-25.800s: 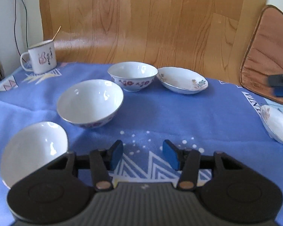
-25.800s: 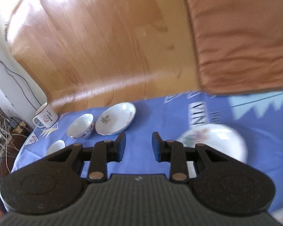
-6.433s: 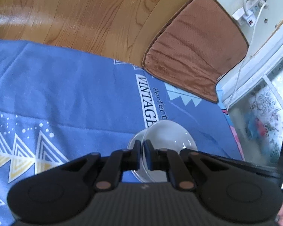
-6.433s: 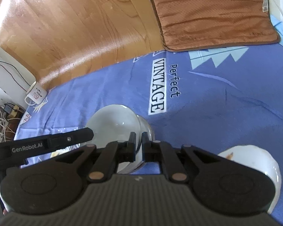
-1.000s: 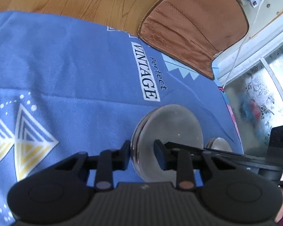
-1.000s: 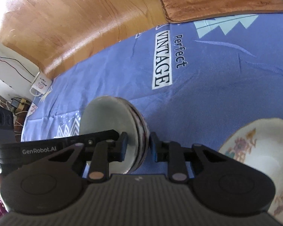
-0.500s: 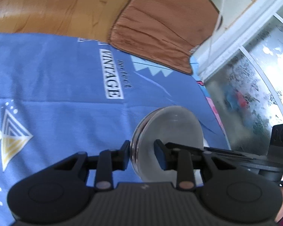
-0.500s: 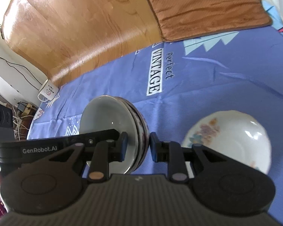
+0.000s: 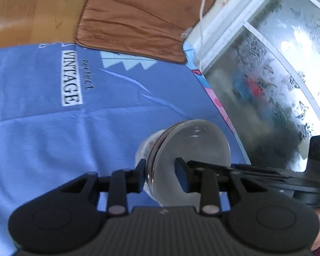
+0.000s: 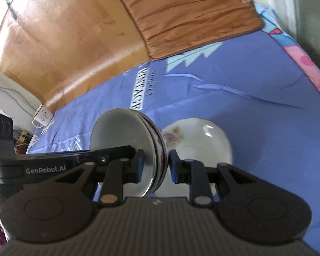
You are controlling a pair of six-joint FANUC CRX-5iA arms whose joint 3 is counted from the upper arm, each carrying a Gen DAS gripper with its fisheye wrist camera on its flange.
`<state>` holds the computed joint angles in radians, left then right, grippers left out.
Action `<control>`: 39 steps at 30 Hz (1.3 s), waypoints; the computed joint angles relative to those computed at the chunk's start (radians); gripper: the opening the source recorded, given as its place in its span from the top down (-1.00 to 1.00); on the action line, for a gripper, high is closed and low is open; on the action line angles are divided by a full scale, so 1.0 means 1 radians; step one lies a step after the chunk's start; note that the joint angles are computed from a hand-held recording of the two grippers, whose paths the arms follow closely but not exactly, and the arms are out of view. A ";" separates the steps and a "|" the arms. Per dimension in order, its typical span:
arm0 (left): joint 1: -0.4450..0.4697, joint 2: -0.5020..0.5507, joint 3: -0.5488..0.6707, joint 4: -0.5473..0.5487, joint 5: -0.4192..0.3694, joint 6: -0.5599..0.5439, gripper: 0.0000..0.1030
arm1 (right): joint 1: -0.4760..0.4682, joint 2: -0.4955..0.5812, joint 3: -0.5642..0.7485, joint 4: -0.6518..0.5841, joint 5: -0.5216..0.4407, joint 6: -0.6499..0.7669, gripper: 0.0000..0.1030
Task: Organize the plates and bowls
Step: 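Lift the bowl stack with both tools and carry it to the floral saucers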
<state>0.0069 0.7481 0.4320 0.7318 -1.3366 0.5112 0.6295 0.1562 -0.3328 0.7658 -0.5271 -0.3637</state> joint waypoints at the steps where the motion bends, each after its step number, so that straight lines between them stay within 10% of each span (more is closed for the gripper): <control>1: -0.002 -0.001 -0.001 -0.004 -0.003 -0.004 0.42 | 0.000 -0.005 -0.009 0.004 0.000 -0.010 0.46; 39: -0.062 0.024 0.025 -0.077 0.000 0.043 0.39 | -0.014 -0.051 -0.080 -0.054 0.015 -0.033 0.46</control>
<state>-0.0553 0.7722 0.4567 0.6548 -1.3362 0.5545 0.6159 0.1057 -0.4132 0.7117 -0.5123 -0.3970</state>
